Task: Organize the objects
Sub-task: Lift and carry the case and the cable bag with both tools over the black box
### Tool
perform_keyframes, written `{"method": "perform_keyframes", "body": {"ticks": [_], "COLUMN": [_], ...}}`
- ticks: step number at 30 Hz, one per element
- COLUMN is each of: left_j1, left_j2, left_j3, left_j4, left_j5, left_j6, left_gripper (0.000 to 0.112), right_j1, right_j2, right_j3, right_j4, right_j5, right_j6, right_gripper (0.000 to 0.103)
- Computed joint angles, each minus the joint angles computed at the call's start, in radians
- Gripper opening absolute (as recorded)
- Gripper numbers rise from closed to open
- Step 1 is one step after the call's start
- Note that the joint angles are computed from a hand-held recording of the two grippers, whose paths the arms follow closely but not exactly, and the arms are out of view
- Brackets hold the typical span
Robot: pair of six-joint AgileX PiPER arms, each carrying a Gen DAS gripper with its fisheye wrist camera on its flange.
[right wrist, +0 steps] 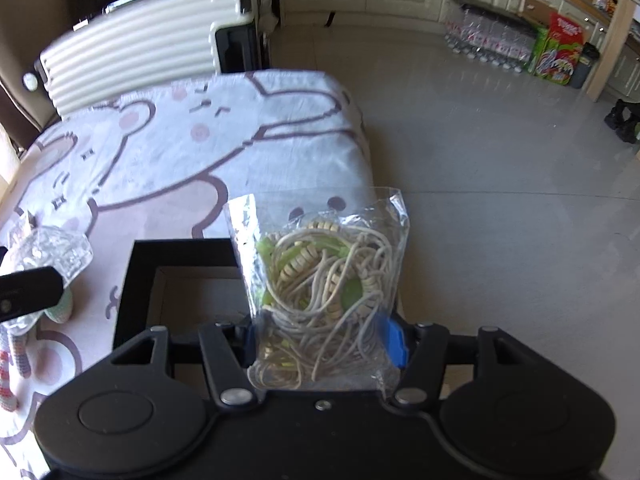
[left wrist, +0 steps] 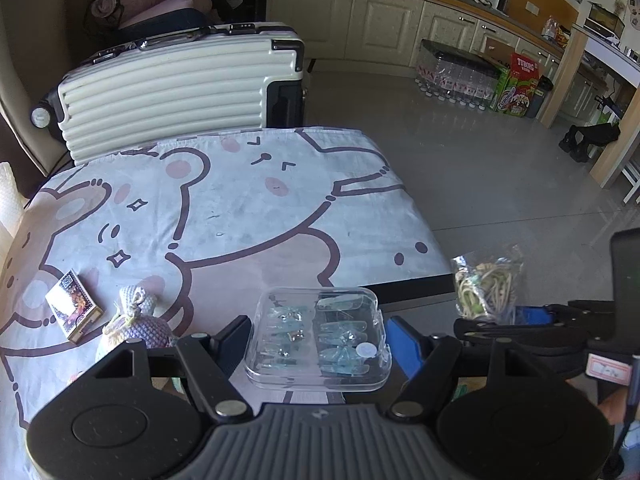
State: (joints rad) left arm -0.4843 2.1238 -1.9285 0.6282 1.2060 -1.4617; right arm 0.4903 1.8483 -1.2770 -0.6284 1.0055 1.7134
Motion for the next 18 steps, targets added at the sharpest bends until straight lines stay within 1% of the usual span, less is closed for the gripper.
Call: {"method": "perform_keyframes", "body": {"ticks": [3,10,14,15,17,18], "left_j1": [0.018,0.056,0.068,0.070,0.074,0.075], "left_j2": [-0.007,-0.005,0.011,0.017,0.026,0.029], "left_j3": [0.031,0.066,0.053,0.047,0.035,0.030], "left_j4": [-0.010,-0.035,-0.051,-0.056,-0.065,-0.069], "left_j5": [-0.029,-0.086,-0.101,-0.102,-0.105,-0.105], "left_j6": [0.001,0.020,0.046,0.054,0.072,0.078], "left_gripper": [0.074,0.074,0.074,0.074,0.074,0.074], "right_j1": [-0.038,-0.099,-0.124,-0.129,-0.136,-0.140], "right_j2": [0.026,0.081,0.105,0.105,0.099,0.094], "right_j3": [-0.003,-0.026,-0.040,-0.038,-0.021,-0.013], "right_j4": [0.043,0.143,0.178,0.185,0.189,0.193], "right_j5": [-0.047,-0.106,-0.114,-0.120,-0.135,-0.146], "right_j6": [-0.046,-0.161,-0.190,-0.186,-0.172,-0.172], "right_gripper": [0.060,0.060,0.061,0.064,0.072,0.074]}}
